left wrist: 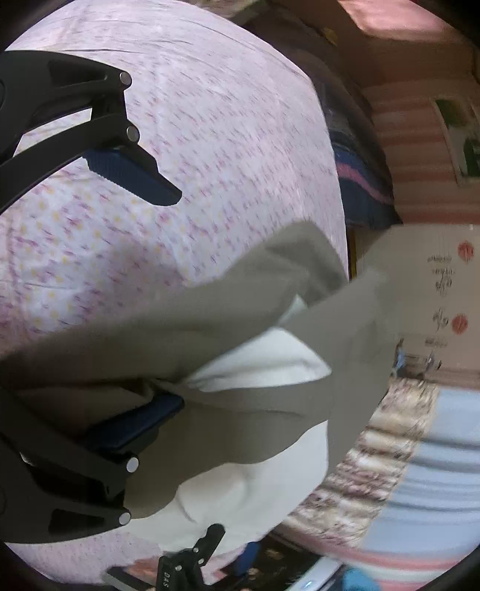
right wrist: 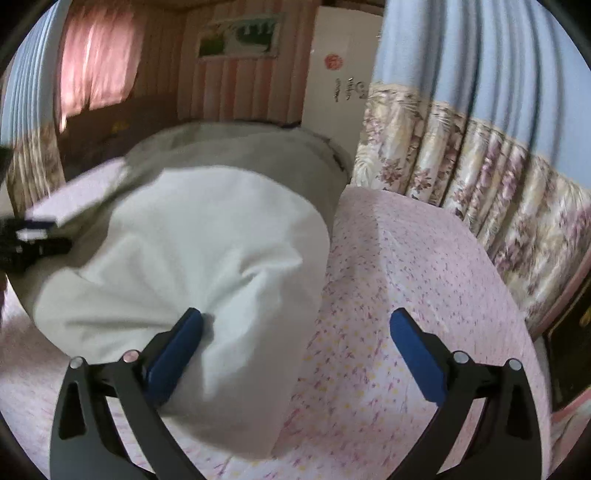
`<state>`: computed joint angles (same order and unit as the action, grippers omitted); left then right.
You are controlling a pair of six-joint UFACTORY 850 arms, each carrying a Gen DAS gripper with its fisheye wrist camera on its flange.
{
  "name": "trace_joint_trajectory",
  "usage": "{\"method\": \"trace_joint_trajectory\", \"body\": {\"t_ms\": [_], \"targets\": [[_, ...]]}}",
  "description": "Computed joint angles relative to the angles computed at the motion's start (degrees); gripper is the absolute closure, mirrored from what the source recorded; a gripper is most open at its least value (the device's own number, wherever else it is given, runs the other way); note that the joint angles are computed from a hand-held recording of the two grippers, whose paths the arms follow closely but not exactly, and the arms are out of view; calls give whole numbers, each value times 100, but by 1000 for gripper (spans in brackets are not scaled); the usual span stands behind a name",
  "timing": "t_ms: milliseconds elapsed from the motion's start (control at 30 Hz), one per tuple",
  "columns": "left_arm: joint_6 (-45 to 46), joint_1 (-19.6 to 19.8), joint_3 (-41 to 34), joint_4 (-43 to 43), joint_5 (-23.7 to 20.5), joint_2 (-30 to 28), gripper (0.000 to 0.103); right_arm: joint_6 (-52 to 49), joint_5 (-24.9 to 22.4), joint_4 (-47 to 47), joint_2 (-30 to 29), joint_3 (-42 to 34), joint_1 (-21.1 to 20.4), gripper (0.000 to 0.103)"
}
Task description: Fold large clothes
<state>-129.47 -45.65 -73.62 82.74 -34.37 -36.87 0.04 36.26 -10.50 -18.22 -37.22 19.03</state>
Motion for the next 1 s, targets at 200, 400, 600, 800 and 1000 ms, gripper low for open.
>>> {"method": "trace_joint_trajectory", "body": {"t_ms": [200, 400, 600, 800, 1000], "targets": [[-1090, -658, 569, 147, -1546, 402, 3, 33, 1297, 472, 639, 913, 163, 2], [-1162, -1160, 577, -448, -2705, 488, 3, 436, 1224, 926, 1032, 1275, 454, 2], [-1850, -1423, 717, -5, -3260, 429, 3, 578, 1800, 1245, 982, 1512, 758, 2], [-1905, -1470, 609, 153, -3464, 199, 3, 160, 2315, 1630, 835, 1662, 1018, 2], [-1517, -1432, 385, -128, -3391, 9, 3, 217, 2502, 1820, 846, 1734, 1005, 2]]}}
